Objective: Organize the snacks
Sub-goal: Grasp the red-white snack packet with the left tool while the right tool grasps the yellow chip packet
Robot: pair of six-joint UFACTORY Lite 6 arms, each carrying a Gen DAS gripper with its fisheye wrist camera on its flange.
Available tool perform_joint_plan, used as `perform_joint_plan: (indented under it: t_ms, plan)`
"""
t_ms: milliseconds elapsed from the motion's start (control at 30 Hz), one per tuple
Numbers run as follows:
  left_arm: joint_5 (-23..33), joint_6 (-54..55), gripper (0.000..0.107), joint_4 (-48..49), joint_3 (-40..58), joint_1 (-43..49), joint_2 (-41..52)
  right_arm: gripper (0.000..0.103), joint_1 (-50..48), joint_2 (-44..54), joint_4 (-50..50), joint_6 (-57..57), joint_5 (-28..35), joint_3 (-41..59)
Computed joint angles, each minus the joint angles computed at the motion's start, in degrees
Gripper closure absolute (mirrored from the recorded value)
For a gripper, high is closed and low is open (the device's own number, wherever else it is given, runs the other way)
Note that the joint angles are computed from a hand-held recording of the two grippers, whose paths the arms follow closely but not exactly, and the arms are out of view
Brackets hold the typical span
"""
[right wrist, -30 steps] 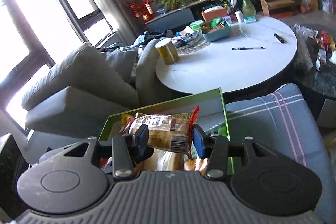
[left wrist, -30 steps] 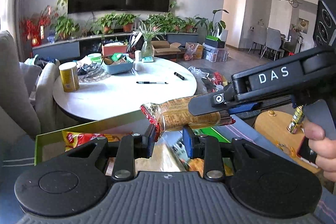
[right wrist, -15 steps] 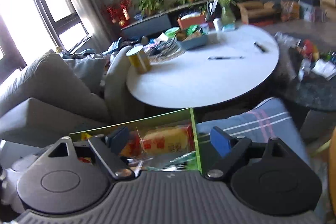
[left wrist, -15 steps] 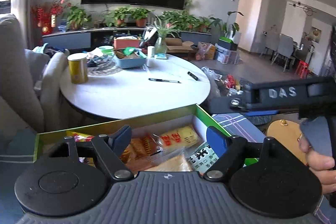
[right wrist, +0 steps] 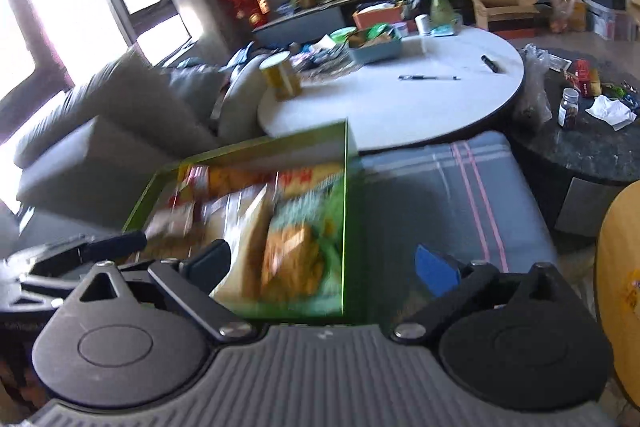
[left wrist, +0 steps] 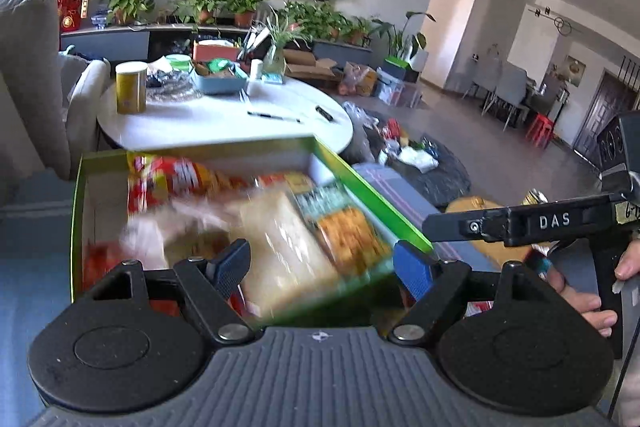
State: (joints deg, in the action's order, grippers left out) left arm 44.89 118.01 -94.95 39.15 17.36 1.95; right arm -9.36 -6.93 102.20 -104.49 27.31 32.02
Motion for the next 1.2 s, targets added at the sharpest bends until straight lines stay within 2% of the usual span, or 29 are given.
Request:
perform_joint_plan:
  t_ms: [133,267,533,600,667,800,900,933,967,1000,1067,1200]
  plan:
    - [0.61,0.44,0.031,2.25,-6.1,1.61,-4.26,0.0,-1.14,-6.94,-2.6,-1.34,0.34,-8.09]
    - [-0.39,5.01,0.031,-1.38,-11.64,0.96,-6.11,0.0,-3.72,-10.25,-1.17,-4.96,6.04,-14.78]
    - [-3.26,15.19,0.033,-11.74,-16.91,-3.46,-5.26,0.0,-2.45,-5.8,6.33,-2.89,10.15,-17.18]
    - [-3.69,17.84,0.039,-15.11,-17.02,-4.91,-4.15,0.0,-2.42,-5.72,7.16,-2.47,10.37,-17.43]
    - [-4.32,18.01,0.056,-16.61,-16.17,-6.29,-2.39,0.0,-2.34,-4.8,7.3,-1.1,10.7,-16.73]
    - [-4.48,17.25,0.063,-18.37,-14.19,-7.67,1.95,0.0,-2.48,-2.11,5.99,0.98,11.93,-15.53]
    - [-4.76,16.76,0.075,-20.15,-13.0,-8.18,5.41,0.0,-0.89,-2.18,8.18,0.38,10.71,-15.65]
    - [-4.78,15.54,0.082,-19.38,-12.19,-7.96,6.66,0.001,-0.27,-1.7,8.65,0.39,10.31,-15.3]
    - [-4.47,15.1,0.085,-19.18,-11.75,-7.54,7.66,0.003,0.04,-1.28,9.59,-0.11,9.98,-15.21]
    - [-3.79,15.14,0.084,-19.14,-11.67,-6.93,8.15,0.004,0.2,-0.58,10.12,-0.21,9.9,-15.0]
    - [-3.24,13.81,0.086,-17.89,-11.0,-6.24,8.86,0.013,0.26,1.84,9.98,0.22,10.19,-13.96]
    - [-2.33,13.03,0.09,-17.87,-11.01,-5.79,9.46,0.015,0.7,2.47,12.47,-1.77,10.28,-14.44]
